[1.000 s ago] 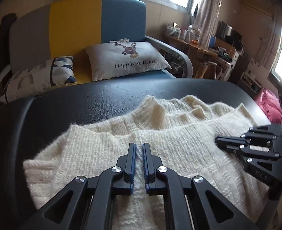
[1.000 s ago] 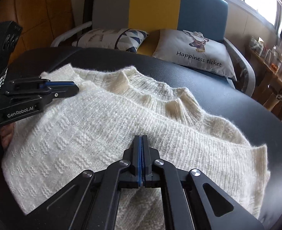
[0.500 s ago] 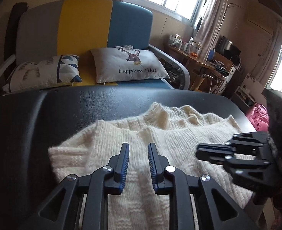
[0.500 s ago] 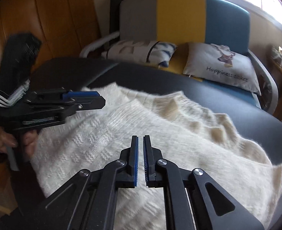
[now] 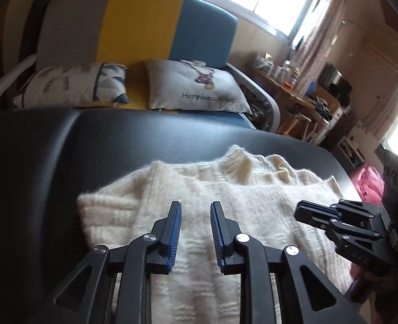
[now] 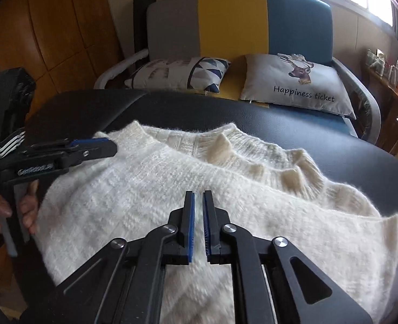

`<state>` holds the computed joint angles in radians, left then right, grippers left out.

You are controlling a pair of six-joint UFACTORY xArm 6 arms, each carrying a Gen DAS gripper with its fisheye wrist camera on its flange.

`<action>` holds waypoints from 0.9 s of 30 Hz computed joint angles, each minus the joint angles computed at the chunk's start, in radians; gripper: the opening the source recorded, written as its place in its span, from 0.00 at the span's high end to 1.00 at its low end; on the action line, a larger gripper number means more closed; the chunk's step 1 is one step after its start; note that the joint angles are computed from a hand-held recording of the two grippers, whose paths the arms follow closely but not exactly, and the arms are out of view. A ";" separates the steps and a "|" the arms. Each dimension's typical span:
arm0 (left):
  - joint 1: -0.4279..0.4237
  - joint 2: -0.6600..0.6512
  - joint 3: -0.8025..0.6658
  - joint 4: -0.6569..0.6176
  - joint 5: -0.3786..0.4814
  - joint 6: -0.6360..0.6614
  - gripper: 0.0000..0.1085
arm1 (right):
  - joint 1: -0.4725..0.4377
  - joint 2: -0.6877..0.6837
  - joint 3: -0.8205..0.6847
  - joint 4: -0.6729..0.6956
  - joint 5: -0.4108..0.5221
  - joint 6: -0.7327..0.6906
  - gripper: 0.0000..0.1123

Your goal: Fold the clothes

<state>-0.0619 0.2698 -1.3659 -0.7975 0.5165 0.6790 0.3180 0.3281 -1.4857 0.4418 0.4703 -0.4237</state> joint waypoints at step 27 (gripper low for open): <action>0.337 -0.459 0.480 -0.236 0.316 0.322 0.74 | -0.006 -0.298 0.444 -0.057 -0.173 0.163 0.63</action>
